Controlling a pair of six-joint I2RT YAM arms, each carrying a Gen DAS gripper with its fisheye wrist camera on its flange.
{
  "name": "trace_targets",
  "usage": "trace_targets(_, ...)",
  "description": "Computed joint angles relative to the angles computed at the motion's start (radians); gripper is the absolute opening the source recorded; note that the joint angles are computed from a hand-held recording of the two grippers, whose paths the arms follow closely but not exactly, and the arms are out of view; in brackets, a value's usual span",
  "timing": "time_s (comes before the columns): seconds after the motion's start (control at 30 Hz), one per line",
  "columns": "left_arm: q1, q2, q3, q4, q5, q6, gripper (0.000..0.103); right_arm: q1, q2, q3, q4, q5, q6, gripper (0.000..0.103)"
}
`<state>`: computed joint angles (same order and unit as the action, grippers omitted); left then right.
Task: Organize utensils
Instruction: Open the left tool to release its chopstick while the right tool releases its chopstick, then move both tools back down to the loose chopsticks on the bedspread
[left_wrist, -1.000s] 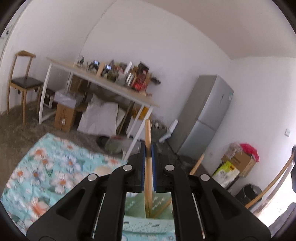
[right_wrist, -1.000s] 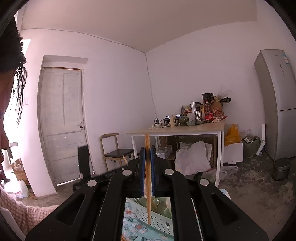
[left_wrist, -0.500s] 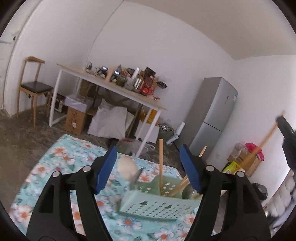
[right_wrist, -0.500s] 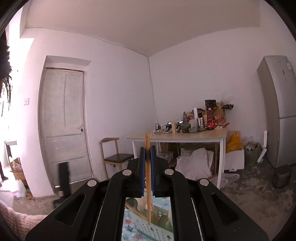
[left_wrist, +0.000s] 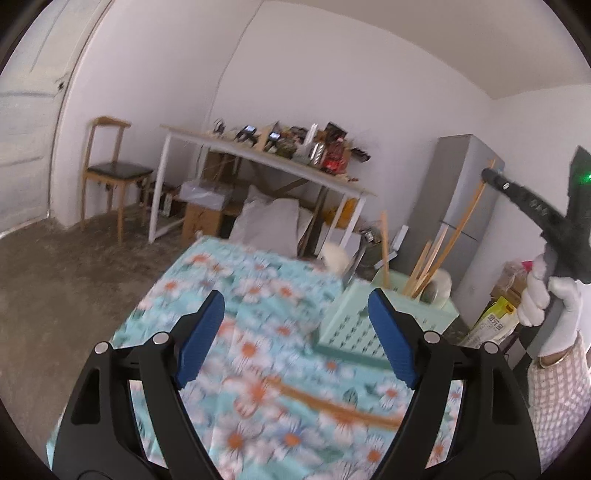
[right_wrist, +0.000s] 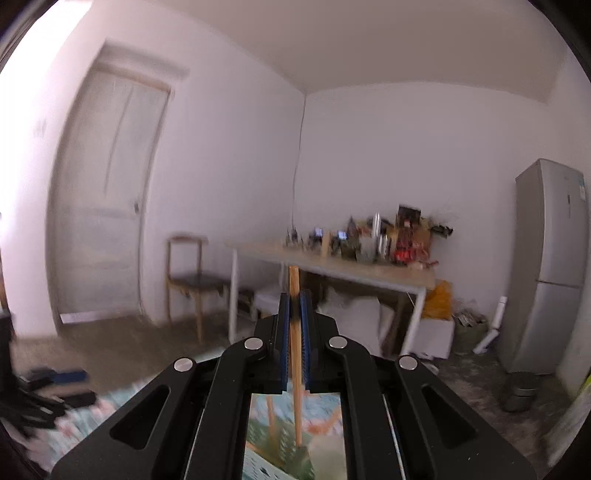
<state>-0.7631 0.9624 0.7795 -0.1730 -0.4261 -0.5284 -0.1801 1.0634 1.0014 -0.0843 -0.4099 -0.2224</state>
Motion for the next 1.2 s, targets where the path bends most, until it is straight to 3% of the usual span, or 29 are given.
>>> trace_targets(0.07,0.003,-0.022,-0.029,-0.020,0.013,-0.028,0.076,0.015,0.005,0.005,-0.036,0.022,-0.015,0.012)
trace_targets(0.13,-0.004,-0.048,-0.063,-0.034,0.017,-0.051,0.076,0.005,-0.007,0.002,-0.041,0.015,0.000,0.034)
trace_targets(0.2,-0.012,-0.066,-0.083,-0.044,0.014,-0.066,0.076,-0.028,-0.027,0.005,-0.048,-0.017,0.028,0.037)
trace_targets(0.43,-0.055,-0.109,-0.128,-0.070,-0.019,-0.106,0.076,-0.143,-0.114,0.008,-0.137,-0.180,0.098,0.037)
trace_targets(0.67,-0.075,-0.087,-0.155,-0.089,-0.015,-0.159,0.076,-0.085,-0.154,-0.097,-0.331,-0.231,0.000,0.037)
trace_targets(0.83,-0.074,-0.042,-0.155,-0.077,0.009,-0.176,0.076,-0.019,0.021,-0.146,-0.479,-0.208,-0.065,0.037)
trace_targets(0.97,-0.068,0.001,-0.147,-0.085,0.031,-0.188,0.076,0.017,0.163,-0.186,-0.476,-0.077,-0.070,0.037)
trace_targets(1.1,-0.057,0.037,-0.144,-0.076,0.078,-0.186,0.076,-0.003,0.248,-0.193,-0.464,-0.044,-0.085,0.030)
trace_targets(1.2,-0.045,0.042,-0.159,-0.053,0.147,-0.192,0.070,-0.010,0.353,-0.155,-0.514,-0.039,-0.088,0.025)
